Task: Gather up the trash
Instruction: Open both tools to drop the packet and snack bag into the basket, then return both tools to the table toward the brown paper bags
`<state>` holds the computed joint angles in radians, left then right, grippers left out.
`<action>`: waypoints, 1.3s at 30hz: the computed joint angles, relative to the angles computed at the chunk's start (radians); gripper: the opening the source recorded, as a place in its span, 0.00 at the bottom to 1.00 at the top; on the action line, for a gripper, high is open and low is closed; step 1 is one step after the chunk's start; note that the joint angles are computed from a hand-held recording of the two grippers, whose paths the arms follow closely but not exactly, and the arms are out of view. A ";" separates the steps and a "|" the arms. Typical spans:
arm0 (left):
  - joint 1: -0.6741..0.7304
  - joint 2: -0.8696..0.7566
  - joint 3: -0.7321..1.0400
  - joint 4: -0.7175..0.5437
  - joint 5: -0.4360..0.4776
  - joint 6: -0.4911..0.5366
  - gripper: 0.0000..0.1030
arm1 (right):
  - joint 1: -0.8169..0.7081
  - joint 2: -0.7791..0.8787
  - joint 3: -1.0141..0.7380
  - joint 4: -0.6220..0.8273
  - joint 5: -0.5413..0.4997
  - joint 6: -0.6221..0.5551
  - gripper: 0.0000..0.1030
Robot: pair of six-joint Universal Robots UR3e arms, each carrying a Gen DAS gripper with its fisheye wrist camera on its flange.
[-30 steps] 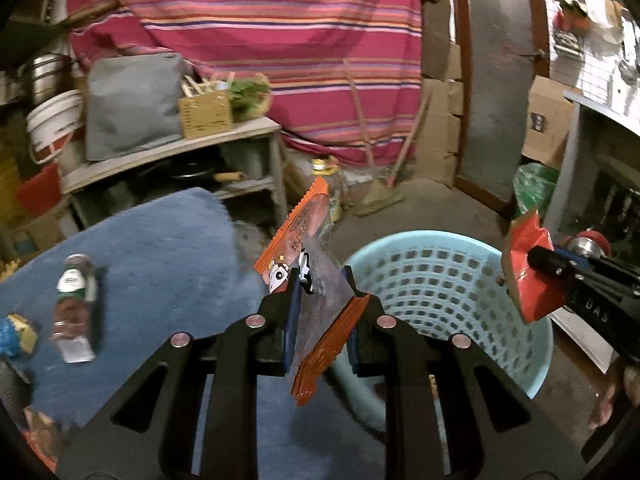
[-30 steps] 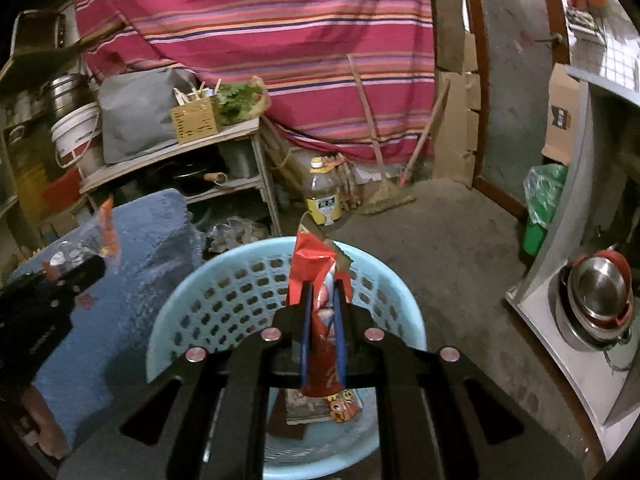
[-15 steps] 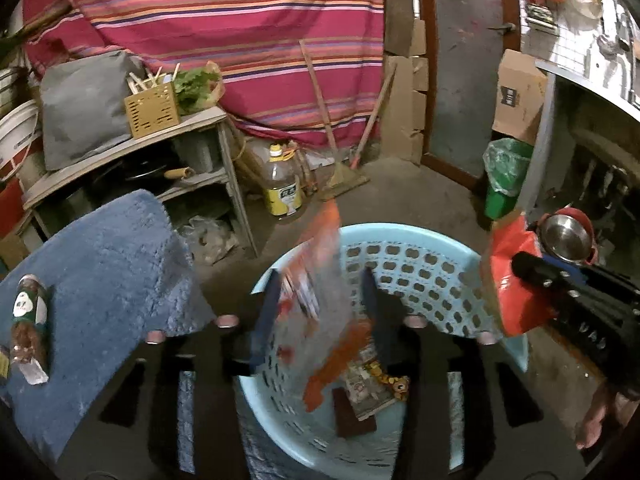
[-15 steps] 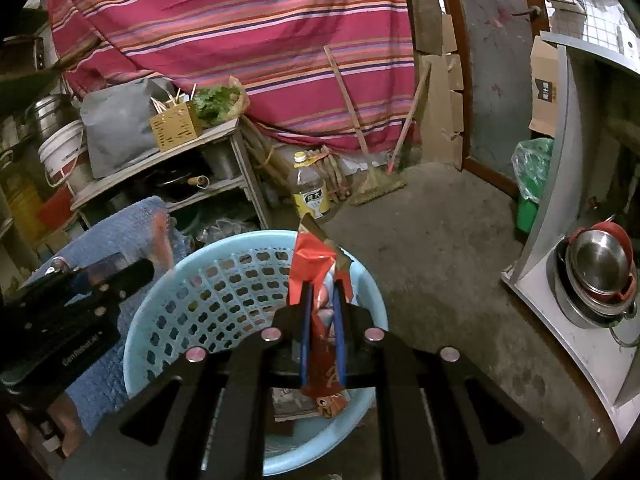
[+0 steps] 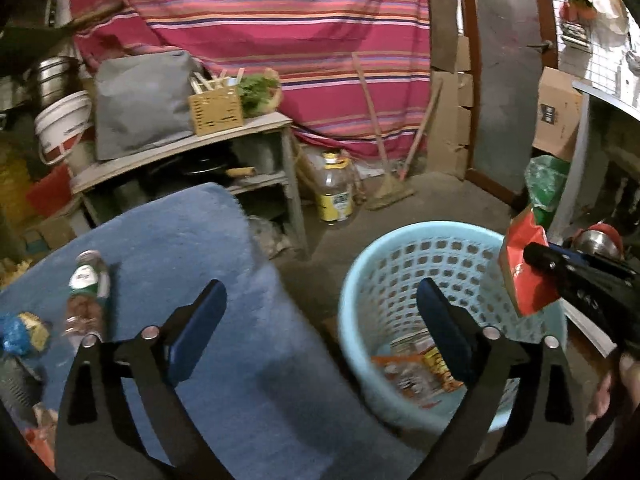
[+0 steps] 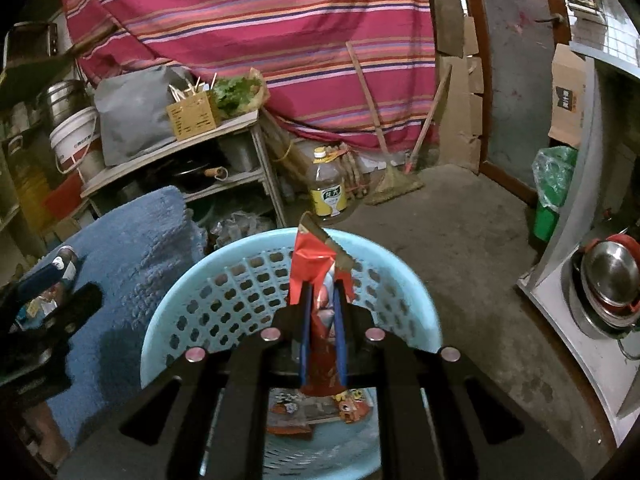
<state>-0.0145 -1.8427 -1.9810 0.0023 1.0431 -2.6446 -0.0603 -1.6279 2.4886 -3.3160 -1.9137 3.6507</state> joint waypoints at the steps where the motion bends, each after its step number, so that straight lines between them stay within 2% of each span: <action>1: 0.019 0.013 -0.014 0.001 -0.009 0.003 0.95 | 0.004 0.019 -0.014 -0.005 0.009 0.008 0.12; 3: 0.086 0.048 -0.048 -0.008 -0.047 0.021 0.95 | 0.003 0.035 -0.039 0.011 0.024 0.012 0.12; 4: 0.110 0.059 -0.057 -0.017 -0.061 0.030 0.95 | 0.012 0.048 -0.064 0.039 0.015 0.016 0.21; 5: 0.145 0.075 -0.069 -0.027 -0.076 0.040 0.95 | 0.022 0.060 -0.087 0.072 -0.003 0.024 0.49; 6: 0.179 0.091 -0.080 -0.036 -0.091 0.049 0.95 | 0.026 0.067 -0.098 0.085 -0.016 0.033 0.62; 7: 0.216 0.110 -0.092 -0.049 -0.111 0.061 0.95 | 0.041 0.086 -0.105 0.077 -0.041 0.051 0.70; 11: 0.356 0.169 -0.136 -0.086 -0.201 0.115 0.95 | 0.075 0.098 -0.152 0.132 -0.076 0.076 0.72; 13: 0.432 0.196 -0.157 -0.091 -0.242 0.140 0.95 | 0.130 0.117 -0.210 0.175 -0.138 0.087 0.81; 18: 0.610 0.235 -0.142 -0.187 -0.322 0.218 0.95 | 0.240 0.175 -0.347 0.227 -0.209 0.106 0.83; 20: 0.674 0.227 -0.130 -0.184 -0.339 0.219 0.95 | 0.297 0.227 -0.431 0.245 -0.231 0.105 0.92; 21: 0.696 0.220 -0.122 -0.189 -0.348 0.221 0.95 | 0.322 0.251 -0.470 0.259 -0.244 0.104 0.92; 23: 0.745 0.193 -0.083 -0.207 -0.348 0.226 0.95 | 0.381 0.317 -0.570 0.291 -0.273 0.098 0.92; 28: 0.834 0.115 -0.036 -0.145 -0.338 0.218 0.95 | 0.488 0.470 -0.803 0.378 -0.289 0.118 0.92; 33: 0.906 0.011 0.100 -0.246 -0.342 0.235 0.95 | 0.584 0.633 -1.062 0.504 -0.310 0.103 0.92; 39: 0.957 -0.059 0.165 -0.266 -0.339 0.260 0.95 | 0.667 0.770 -1.295 0.635 -0.349 0.107 0.96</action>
